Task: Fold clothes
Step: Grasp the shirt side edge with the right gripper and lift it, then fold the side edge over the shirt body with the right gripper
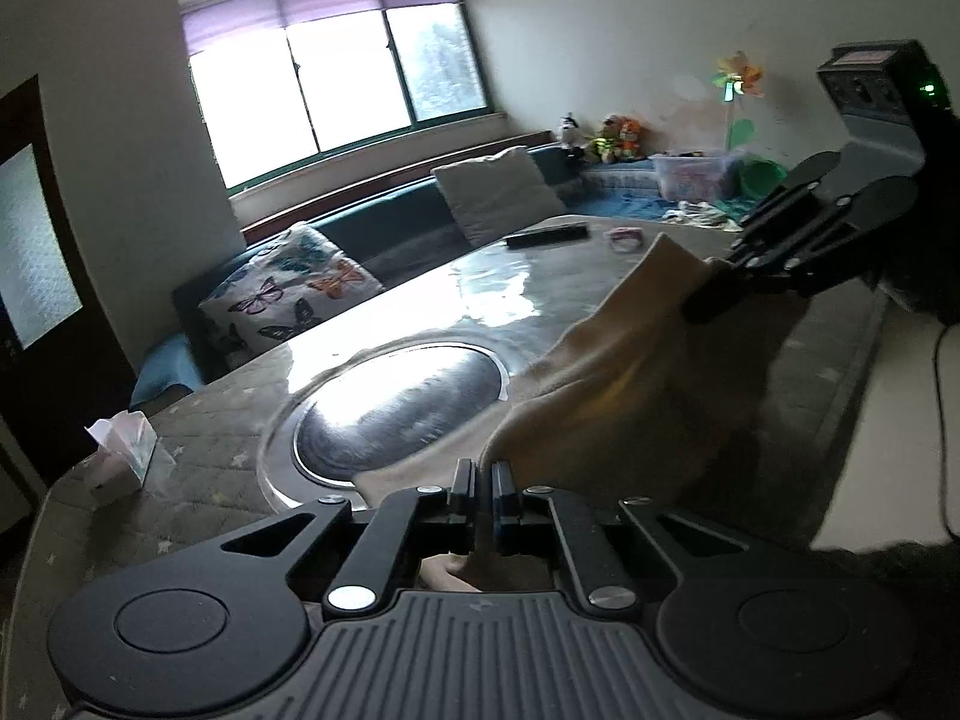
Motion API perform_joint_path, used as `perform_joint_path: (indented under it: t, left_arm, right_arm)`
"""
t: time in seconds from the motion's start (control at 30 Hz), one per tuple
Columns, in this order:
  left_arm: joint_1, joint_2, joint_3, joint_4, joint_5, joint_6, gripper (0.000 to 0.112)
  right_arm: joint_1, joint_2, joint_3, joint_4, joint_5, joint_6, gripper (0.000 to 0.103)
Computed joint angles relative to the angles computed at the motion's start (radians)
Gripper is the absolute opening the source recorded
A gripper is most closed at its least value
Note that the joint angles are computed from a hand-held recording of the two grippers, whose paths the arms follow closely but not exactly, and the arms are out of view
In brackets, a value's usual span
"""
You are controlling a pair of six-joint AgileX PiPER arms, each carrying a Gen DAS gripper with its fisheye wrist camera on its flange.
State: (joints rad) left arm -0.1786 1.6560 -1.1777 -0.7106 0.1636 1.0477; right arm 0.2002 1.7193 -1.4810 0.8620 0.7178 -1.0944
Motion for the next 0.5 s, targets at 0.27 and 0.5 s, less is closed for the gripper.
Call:
perform_joint_path:
  t: [0.27,0.5]
  left_arm:
    - [0.028,0.343,-0.435,0.542,0.071,-0.547,0.005]
    - [0.041,0.646,-0.851,0.722,0.312,-0.791,0.007]
  right_arm:
    - [0.029,0.371,-0.547,-0.239,0.119,0.282,0.006]
    - [0.05,0.704,-1.022,-0.424,0.244,0.562,0.009]
